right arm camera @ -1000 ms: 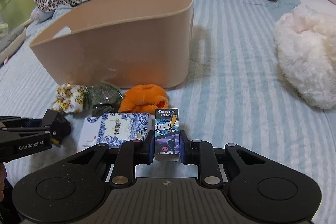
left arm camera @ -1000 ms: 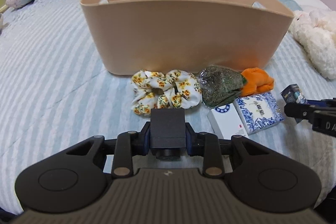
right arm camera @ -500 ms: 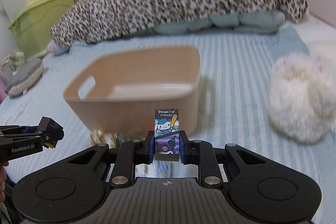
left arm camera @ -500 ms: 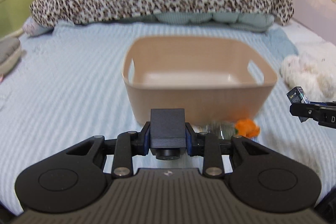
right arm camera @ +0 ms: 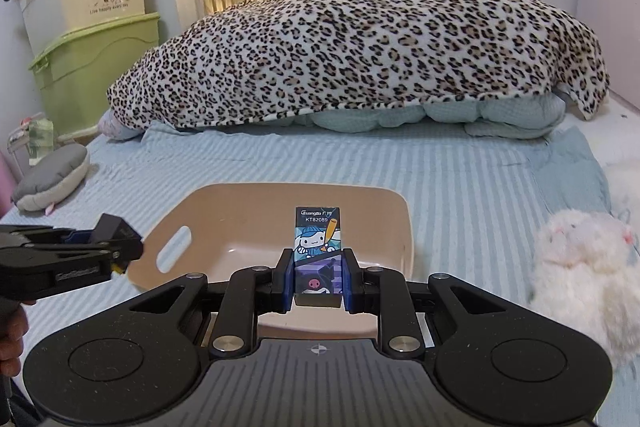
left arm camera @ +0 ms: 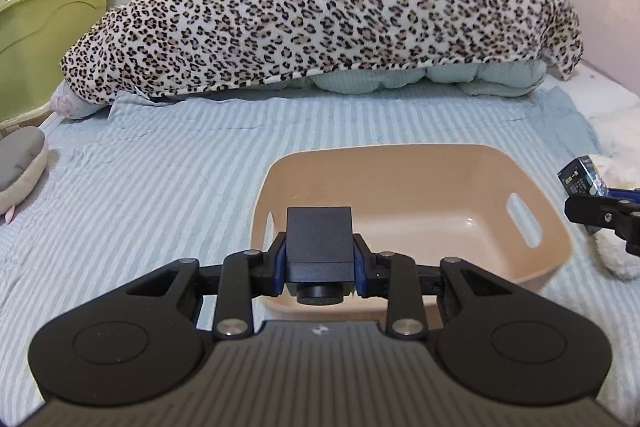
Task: Organize objects
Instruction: 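Carry both boxes over the basket and open both tools to drop them, then return both tools to the remaining items beside the basket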
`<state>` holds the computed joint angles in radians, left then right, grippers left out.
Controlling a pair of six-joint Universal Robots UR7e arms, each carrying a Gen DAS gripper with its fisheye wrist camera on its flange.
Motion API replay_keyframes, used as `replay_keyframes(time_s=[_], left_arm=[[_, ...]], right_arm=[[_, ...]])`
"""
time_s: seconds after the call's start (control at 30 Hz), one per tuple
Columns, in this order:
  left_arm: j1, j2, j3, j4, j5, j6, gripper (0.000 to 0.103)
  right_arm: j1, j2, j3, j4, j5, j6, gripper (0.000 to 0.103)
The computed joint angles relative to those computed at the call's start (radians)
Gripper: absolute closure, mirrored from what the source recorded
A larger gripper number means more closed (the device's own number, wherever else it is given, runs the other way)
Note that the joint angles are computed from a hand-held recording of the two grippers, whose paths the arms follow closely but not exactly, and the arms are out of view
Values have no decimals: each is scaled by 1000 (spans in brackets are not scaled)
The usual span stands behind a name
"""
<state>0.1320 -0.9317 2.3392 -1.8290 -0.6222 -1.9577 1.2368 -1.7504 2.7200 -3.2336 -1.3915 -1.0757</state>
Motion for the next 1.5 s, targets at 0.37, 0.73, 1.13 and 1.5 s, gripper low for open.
replay_keyframes(time_s=[0.37, 0.73, 1.13, 1.5], left_arm=[[230, 111, -19, -315, 79, 291, 70], [317, 152, -3, -467, 18, 435, 70], [199, 106, -41, -169, 54, 189, 15], [55, 73, -52, 3, -50, 19, 14]], right_arm=[[124, 367, -129, -199, -177, 147, 82], [146, 540, -157, -305, -341, 101, 82], [118, 396, -95, -263, -254, 92, 26], [59, 113, -18, -105, -203, 38, 4]])
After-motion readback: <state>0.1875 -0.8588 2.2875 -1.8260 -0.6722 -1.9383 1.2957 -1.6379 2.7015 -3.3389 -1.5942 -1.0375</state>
